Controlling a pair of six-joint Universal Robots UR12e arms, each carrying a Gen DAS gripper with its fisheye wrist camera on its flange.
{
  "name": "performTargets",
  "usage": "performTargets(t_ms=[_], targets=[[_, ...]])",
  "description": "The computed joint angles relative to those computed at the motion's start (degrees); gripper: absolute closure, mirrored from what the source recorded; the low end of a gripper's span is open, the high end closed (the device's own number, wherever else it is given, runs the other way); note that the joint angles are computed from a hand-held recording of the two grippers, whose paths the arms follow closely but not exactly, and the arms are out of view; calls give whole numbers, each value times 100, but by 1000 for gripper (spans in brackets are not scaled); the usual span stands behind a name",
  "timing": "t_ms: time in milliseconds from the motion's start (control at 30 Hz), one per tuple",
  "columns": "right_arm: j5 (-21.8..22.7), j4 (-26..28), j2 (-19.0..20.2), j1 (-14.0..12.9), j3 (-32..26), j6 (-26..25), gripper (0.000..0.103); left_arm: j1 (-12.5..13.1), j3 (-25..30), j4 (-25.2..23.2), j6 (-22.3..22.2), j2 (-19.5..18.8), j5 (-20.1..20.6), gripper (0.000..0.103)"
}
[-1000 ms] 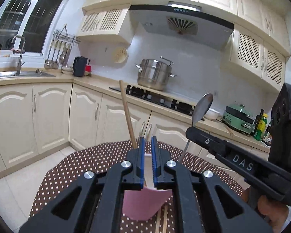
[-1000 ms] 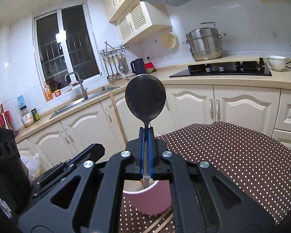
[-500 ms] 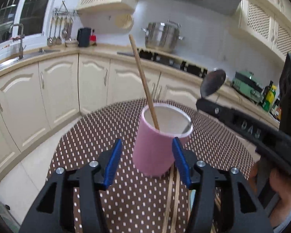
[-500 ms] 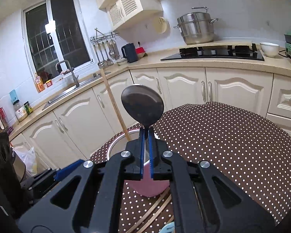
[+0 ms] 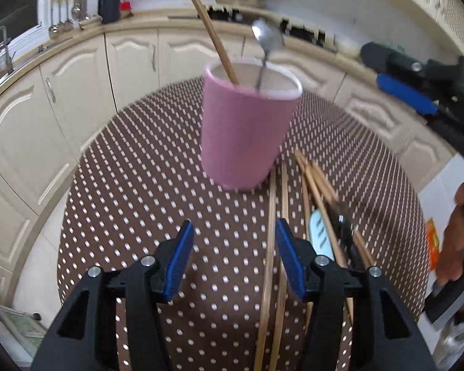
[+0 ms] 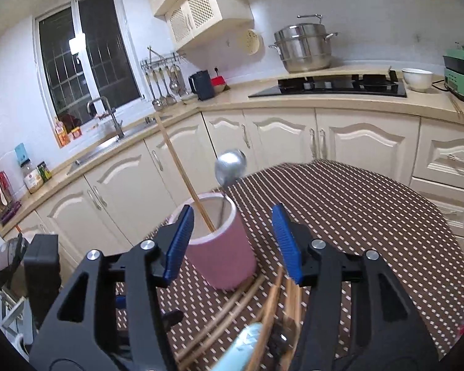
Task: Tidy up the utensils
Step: 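Drop the chopstick into the pink cup with the left tool while the right tool releases the spoon, then grasp another chopstick with the left tool while the right tool grasps a chopstick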
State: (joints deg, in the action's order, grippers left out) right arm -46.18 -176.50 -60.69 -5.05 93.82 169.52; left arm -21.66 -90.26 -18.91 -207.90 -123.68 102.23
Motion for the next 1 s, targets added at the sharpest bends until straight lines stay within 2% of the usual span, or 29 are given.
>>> performTargets(t_ms=[167,267,367,533,633,700,733,767,833,867,900,1000], targets=[[-322,507,-75,-125,94,-268,50,-69,242,-659,279,-109,-56,49],[-388,927,-106,-217,123,-416,49,-98,416,-1170,200,-182,14,49],[-476,1113,-119,-271,156,-552,49,-95,452,-1187,108,-206,0,49],[-621,1510,-148,-341,186,-806,49,-115,742,-1668,96,-323,238,49],[-812,1834,-161,-315,143,-985,49,-141,942,-1900,37,-417,386,49],[-1036,2243,-161,-264,52,-1225,49,-132,1039,-1963,15,-469,428,49],[-1108,2383,-160,-234,18,-1304,49,-125,1087,-1965,-5,-496,397,52],[-1169,2574,-157,-216,-21,-1414,49,-114,1085,-1910,-27,-502,326,58],[-1314,2914,-146,-182,-98,-1576,49,-107,1077,-1857,-82,-496,292,73],[-1349,3076,-141,-175,-136,-1647,49,-107,1064,-1842,-102,-491,285,85],[-1364,3222,-138,-173,-165,-1707,49,-101,1041,-1825,-128,-476,258,90],[-1452,3541,-162,-159,-192,-1915,52,-89,891,-1701,-234,-400,149,91]])
